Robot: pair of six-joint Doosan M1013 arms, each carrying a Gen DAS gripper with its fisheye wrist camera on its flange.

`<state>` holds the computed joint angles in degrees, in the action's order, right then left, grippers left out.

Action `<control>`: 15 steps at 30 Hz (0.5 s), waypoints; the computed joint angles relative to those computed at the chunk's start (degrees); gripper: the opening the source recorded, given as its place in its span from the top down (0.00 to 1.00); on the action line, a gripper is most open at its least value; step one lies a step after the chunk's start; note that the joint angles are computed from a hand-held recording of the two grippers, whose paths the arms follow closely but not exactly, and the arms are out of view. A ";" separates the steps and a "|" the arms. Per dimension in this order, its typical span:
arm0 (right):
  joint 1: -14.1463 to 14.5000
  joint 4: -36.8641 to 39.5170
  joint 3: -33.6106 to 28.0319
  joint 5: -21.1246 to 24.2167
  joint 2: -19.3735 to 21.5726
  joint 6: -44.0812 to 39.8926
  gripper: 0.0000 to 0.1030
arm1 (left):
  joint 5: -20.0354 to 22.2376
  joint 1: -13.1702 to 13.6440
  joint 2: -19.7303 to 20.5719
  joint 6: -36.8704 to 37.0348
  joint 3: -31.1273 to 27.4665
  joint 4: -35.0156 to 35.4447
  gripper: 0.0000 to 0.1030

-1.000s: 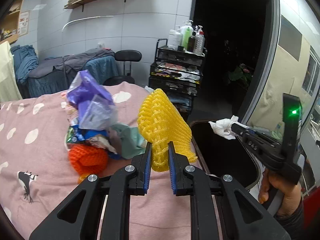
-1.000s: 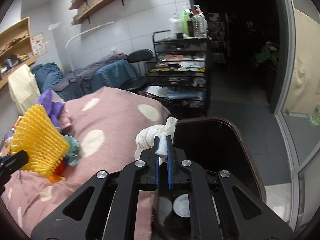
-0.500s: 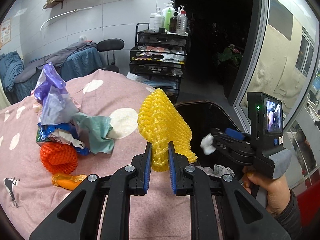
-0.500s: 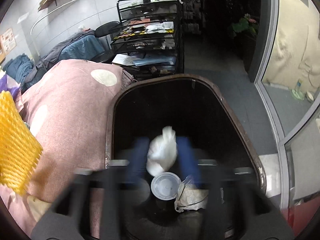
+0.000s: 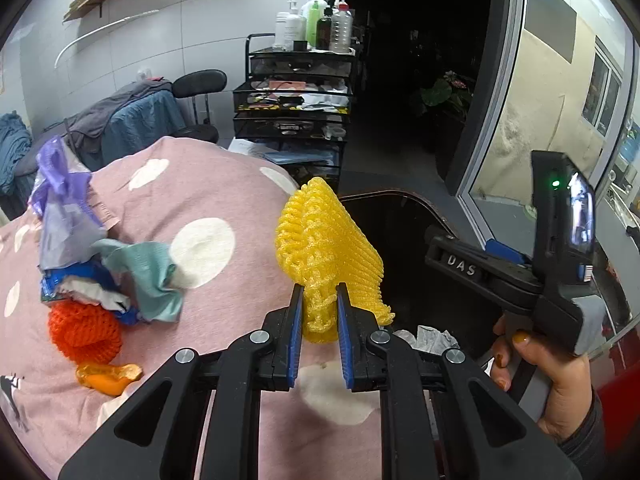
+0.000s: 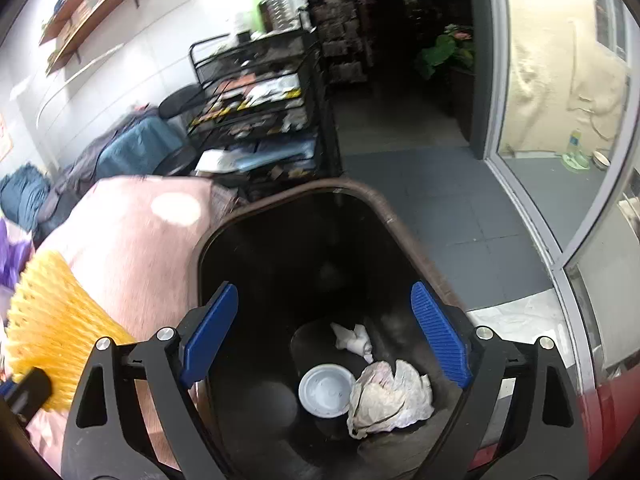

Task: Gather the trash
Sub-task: 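Carry the tissue to the bin and release it with the right gripper, then open the left gripper over the bin to drop the yellow foam net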

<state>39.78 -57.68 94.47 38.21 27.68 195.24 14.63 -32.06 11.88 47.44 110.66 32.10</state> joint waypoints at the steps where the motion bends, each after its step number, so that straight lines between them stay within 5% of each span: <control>1: 0.01 -1.00 0.31 0.78 -0.28 1.70 0.14 | 0.19 -0.07 0.39 1.49 -0.47 -1.34 0.84; 15: -0.74 -7.26 3.12 7.44 -2.86 14.84 0.09 | 6.59 -1.44 6.90 23.45 -7.62 -20.54 0.84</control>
<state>39.03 -64.93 97.58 45.64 24.82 210.08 21.22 -33.50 18.78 70.89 103.04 11.56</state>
